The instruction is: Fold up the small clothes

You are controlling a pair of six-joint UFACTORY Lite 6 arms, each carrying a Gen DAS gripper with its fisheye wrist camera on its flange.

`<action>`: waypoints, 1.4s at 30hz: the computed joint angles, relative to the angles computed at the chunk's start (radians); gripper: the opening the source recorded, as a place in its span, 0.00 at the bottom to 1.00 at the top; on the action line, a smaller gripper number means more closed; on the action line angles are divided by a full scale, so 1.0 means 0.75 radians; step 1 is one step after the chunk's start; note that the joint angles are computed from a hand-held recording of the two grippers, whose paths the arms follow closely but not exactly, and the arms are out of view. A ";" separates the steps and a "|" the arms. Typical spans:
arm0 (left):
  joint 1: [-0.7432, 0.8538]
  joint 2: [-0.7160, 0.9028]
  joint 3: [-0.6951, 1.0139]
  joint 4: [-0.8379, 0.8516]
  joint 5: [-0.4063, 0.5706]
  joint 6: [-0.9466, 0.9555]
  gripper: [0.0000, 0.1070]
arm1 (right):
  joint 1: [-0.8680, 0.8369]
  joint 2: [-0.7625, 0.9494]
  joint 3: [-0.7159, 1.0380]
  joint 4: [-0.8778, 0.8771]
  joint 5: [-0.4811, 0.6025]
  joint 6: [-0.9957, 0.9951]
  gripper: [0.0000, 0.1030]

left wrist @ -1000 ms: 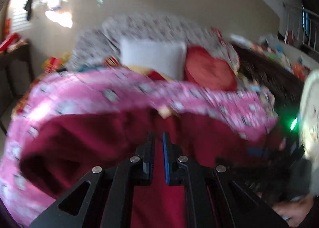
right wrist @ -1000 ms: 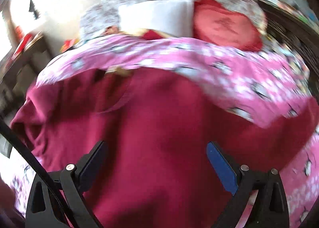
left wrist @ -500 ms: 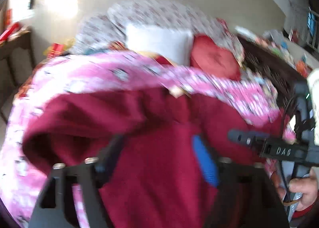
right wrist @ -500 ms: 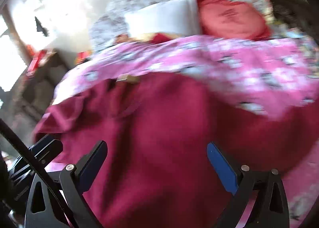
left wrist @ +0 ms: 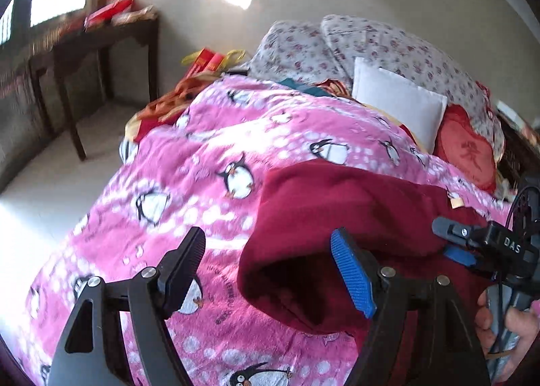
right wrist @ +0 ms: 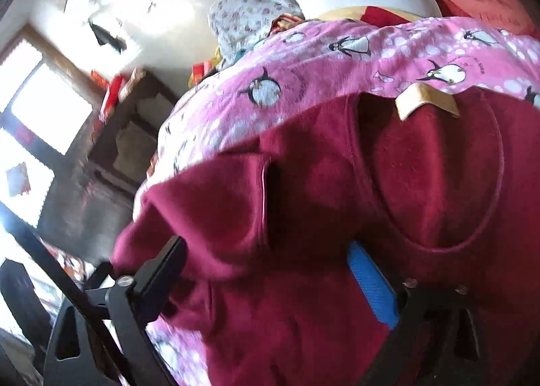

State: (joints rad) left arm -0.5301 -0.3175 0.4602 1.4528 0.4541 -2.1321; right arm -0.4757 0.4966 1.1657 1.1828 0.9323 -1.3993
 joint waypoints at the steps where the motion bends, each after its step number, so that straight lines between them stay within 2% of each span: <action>1: -0.002 0.011 0.002 0.012 -0.007 -0.023 0.71 | 0.002 -0.011 -0.017 0.038 0.005 -0.050 0.67; 2: -0.009 0.020 0.012 -0.002 -0.002 -0.017 0.71 | 0.016 -0.028 -0.028 0.048 0.012 -0.094 0.34; 5: -0.069 -0.005 0.012 -0.060 0.062 0.019 0.71 | 0.035 -0.061 -0.028 -0.034 0.000 -0.079 0.13; 6: -0.090 -0.027 0.015 -0.093 0.078 0.045 0.71 | 0.025 -0.085 -0.046 -0.035 0.003 -0.102 0.11; 9: -0.133 -0.095 0.013 -0.165 0.113 0.109 0.71 | -0.099 -0.200 -0.080 -0.038 0.110 -0.207 0.10; 11: -0.157 -0.132 0.021 -0.200 0.139 0.148 0.71 | -0.257 -0.297 -0.081 -0.068 0.228 -0.294 0.10; 15: -0.217 -0.139 0.053 -0.237 0.157 0.183 0.75 | -0.580 -0.355 0.011 -0.119 0.351 -0.470 0.10; 18: -0.232 -0.013 0.120 -0.185 0.110 0.127 0.78 | -0.741 -0.274 0.113 -0.152 0.275 -0.580 0.10; 20: -0.218 0.095 0.181 -0.162 0.056 0.118 0.79 | -0.791 -0.177 0.167 -0.166 0.115 -0.646 0.10; 23: -0.163 0.277 0.289 -0.117 -0.083 0.075 0.79 | -0.829 0.044 0.364 -0.266 0.110 -0.520 0.09; 25: -0.136 0.384 0.368 -0.114 -0.169 0.079 0.79 | -0.829 0.108 0.417 -0.271 0.109 -0.501 0.09; 28: -0.157 0.454 0.437 -0.065 -0.197 0.021 0.79 | -0.859 0.137 0.447 -0.274 0.150 -0.532 0.09; 30: -0.193 0.486 0.480 -0.069 -0.174 0.043 0.79 | -0.845 0.125 0.442 -0.264 0.154 -0.531 0.09; 34: -0.274 0.619 0.646 -0.303 -0.075 0.361 0.81 | -0.849 0.137 0.446 -0.270 0.167 -0.533 0.09; 36: -0.308 0.717 0.761 -0.441 0.025 0.516 0.81 | -0.850 0.141 0.436 -0.272 0.159 -0.544 0.09; 40: -0.335 0.876 0.936 -0.565 0.119 0.696 0.80 | -0.848 0.162 0.450 -0.268 0.170 -0.528 0.09; 41: -0.345 0.921 0.983 -0.587 0.150 0.741 0.78 | -0.847 0.166 0.455 -0.265 0.174 -0.525 0.09; 42: -0.352 0.965 1.028 -0.605 0.179 0.787 0.56 | -0.846 0.167 0.456 -0.264 0.176 -0.524 0.09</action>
